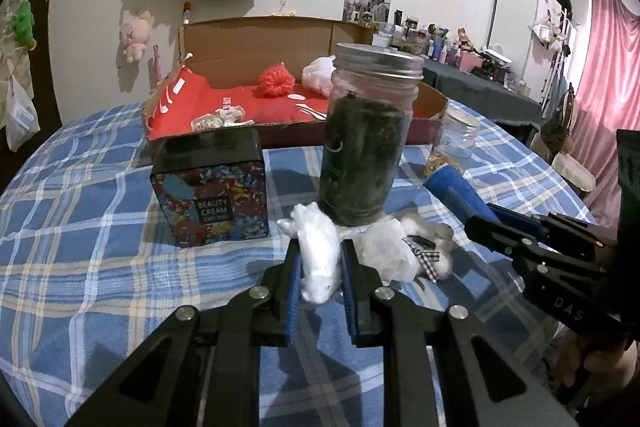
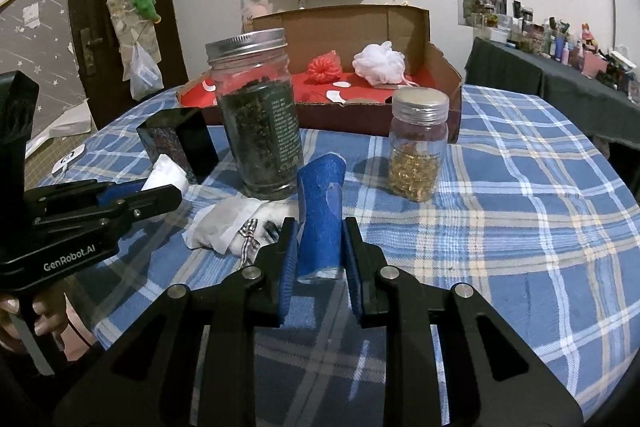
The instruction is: Organize soft objects
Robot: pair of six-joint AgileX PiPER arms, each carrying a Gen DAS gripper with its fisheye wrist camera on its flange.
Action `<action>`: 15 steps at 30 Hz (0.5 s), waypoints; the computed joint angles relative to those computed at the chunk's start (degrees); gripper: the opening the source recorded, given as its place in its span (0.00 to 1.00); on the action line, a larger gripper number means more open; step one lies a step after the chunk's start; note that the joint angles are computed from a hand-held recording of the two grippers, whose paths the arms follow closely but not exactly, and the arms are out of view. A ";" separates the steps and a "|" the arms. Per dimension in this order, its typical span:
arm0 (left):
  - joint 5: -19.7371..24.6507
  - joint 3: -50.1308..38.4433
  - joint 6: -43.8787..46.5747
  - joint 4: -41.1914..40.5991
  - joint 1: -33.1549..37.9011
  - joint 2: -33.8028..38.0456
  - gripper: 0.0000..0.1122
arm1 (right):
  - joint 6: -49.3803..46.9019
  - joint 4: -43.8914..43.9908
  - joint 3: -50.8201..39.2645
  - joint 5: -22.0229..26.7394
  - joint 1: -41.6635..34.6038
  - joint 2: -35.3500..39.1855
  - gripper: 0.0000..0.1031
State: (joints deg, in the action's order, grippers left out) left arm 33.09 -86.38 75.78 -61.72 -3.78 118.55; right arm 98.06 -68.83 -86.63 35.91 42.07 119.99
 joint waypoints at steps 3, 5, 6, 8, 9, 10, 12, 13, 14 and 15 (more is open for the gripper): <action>0.33 -0.35 -0.07 0.17 0.11 0.27 0.17 | -0.29 0.20 -0.21 0.08 0.02 0.12 0.21; 0.33 -0.36 0.07 0.07 0.09 0.27 0.17 | -0.27 0.09 -0.21 0.41 0.11 0.13 0.21; 0.51 -0.48 0.23 -0.01 0.15 0.40 0.17 | -0.14 0.00 -0.03 0.20 0.08 0.06 0.21; 0.55 -0.32 0.65 -0.26 0.18 0.41 0.17 | 0.05 -0.16 0.21 0.09 0.02 -0.05 0.21; 0.52 -0.28 0.69 -0.29 0.18 0.42 0.17 | -0.12 0.00 -0.04 0.27 0.10 0.07 0.21; 0.48 -0.28 0.50 -0.19 0.15 0.44 0.17 | -0.48 0.36 -0.12 0.28 0.08 0.13 0.21; 0.52 -0.49 0.25 0.04 0.24 0.57 0.17 | -0.64 0.63 -0.01 0.17 -0.06 0.10 0.21; 0.44 -0.63 -0.22 0.39 0.26 0.64 0.17 | -0.62 0.71 0.17 0.01 -0.16 0.00 0.21; 0.47 -0.77 -0.46 0.55 0.29 0.76 0.17 | -0.62 0.77 0.27 -0.01 -0.16 -0.03 0.21; 0.51 -0.91 -0.75 0.74 0.42 0.84 0.17 | -0.46 0.76 0.57 -0.05 -0.24 -0.22 0.21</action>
